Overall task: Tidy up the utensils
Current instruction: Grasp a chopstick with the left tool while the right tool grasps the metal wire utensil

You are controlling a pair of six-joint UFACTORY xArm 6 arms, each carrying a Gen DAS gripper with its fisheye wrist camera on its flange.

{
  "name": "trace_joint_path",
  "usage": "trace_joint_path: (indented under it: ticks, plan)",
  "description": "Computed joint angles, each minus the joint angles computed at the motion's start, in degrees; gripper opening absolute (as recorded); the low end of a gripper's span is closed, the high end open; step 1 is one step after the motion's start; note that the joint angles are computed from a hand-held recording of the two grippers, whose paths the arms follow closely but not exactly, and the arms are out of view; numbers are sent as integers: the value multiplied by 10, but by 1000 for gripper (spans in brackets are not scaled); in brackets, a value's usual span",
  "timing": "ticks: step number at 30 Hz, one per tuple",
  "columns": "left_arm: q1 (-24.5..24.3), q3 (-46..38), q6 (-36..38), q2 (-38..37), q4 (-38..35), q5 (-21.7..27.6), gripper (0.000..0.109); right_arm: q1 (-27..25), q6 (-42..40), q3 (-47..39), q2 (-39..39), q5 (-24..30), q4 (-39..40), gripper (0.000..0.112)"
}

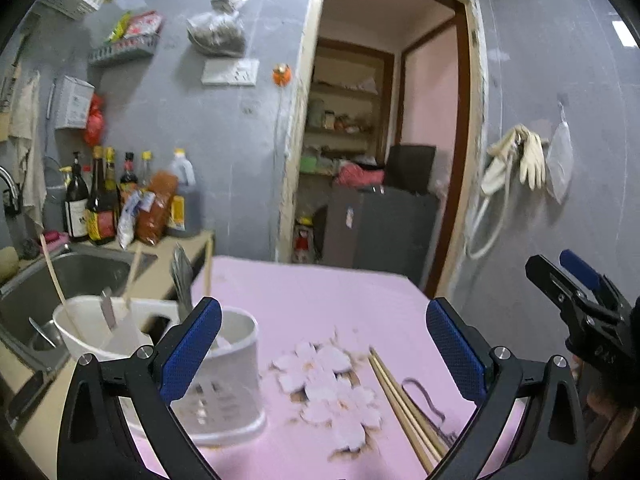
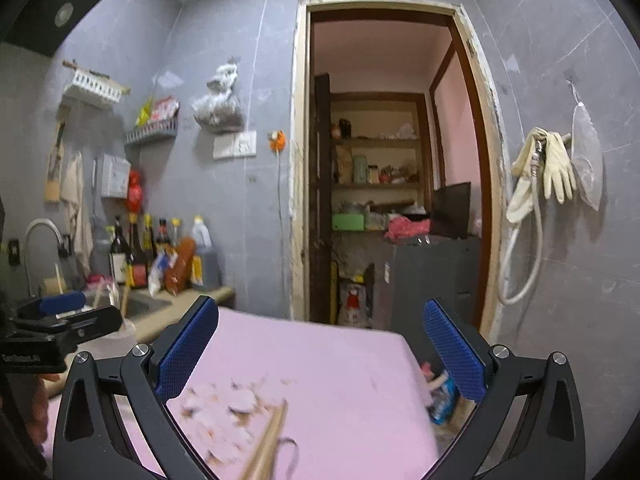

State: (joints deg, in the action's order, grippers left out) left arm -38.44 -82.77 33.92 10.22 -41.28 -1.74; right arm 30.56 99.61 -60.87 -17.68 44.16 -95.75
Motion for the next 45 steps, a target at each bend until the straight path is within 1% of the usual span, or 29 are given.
trace_joint_path:
  ticks: [2,5,8,11,15,20,24,27,30,31,35,38,42,45]
  plan:
    - [-1,13,-31,-2,38,7,100,-1,-14,13,-9,2,19,103]
    - [-3,18,-37,0,44,34,100,-4,-48,33,-20,0,62,103]
    - [0,20,-73,2,77,74,100,-7,-79,47,-25,-6,98,103]
    - [5,6,-101,11,109,138,100,-15,-125,57,-25,-20,150,103]
    - [10,-19,-156,29,177,200,100,-33,-209,64,-19,-44,247,103]
    - [14,-67,-184,60,221,284,100,-54,-326,72,-9,-73,373,103]
    - [15,-90,-202,76,247,323,100,-64,-407,76,2,-98,454,101]
    - [20,-110,-209,90,246,352,99,-64,-457,74,13,-100,499,96]
    - [27,-132,-211,104,232,381,95,-65,-502,65,31,-99,540,87]
    - [29,-139,-211,108,227,390,91,-65,-511,63,33,-96,549,85]
    - [34,-165,-207,123,212,425,80,-65,-561,45,55,-85,597,85]
    - [37,-188,-200,137,196,454,72,-64,-570,35,66,-75,605,84]
    - [37,-222,-195,156,180,489,67,-63,-571,16,80,-50,601,82]
    - [34,-254,-189,173,181,511,59,-66,-567,9,82,-36,592,72]
